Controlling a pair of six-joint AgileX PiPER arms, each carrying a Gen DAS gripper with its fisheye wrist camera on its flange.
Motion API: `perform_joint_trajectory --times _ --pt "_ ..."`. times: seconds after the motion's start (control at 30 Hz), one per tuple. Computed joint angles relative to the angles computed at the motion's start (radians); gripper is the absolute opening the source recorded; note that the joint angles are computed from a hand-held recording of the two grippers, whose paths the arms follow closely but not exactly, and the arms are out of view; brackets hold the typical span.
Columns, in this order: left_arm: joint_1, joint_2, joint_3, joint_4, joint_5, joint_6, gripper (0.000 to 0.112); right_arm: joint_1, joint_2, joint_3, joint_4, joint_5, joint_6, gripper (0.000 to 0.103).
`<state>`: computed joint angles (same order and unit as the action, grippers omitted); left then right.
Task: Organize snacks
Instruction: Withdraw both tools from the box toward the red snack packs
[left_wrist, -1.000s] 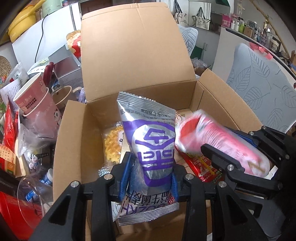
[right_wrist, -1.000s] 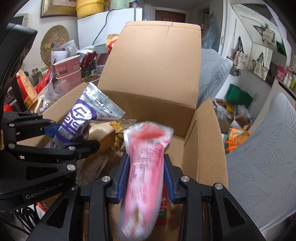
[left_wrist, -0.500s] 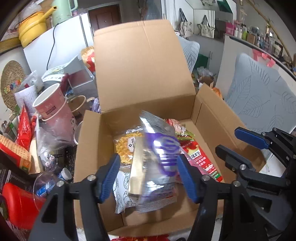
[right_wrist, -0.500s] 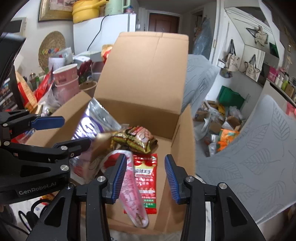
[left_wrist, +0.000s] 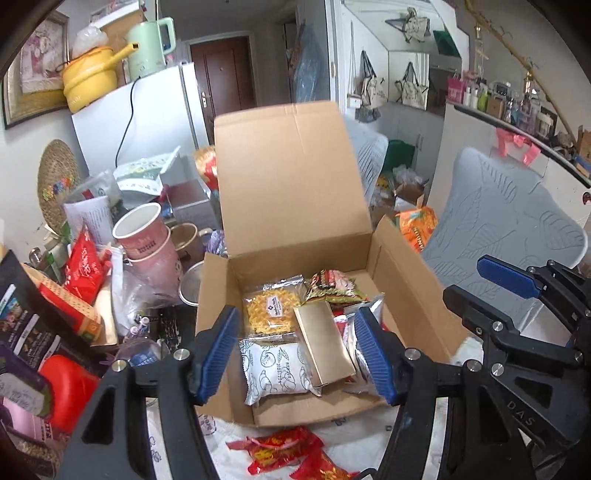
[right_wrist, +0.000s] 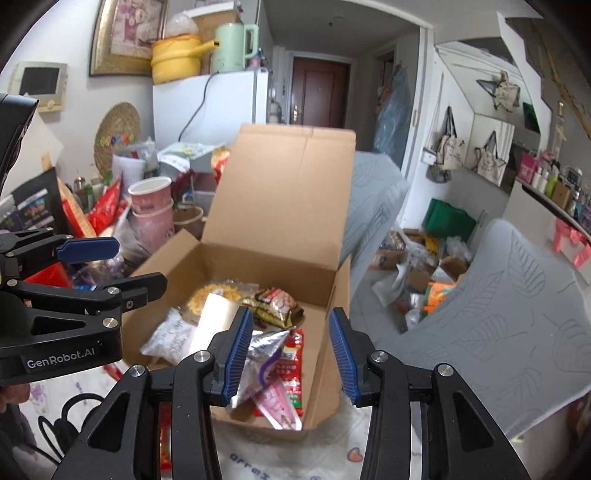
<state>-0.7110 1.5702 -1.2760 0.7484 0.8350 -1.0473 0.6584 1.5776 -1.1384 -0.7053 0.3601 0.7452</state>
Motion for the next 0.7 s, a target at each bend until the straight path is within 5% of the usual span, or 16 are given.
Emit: perform_joint_trajectory --times 0.23,0.7 --pt "-0.1 -0.098 0.028 0.056 0.085 -0.066 0.064 0.068 -0.137 0.073 -0.109 0.046 0.106 0.043" --pt "-0.413 -0.258 0.13 0.203 0.326 -0.292 0.064 0.246 -0.403 0.244 -0.249 0.173 0.292 0.059"
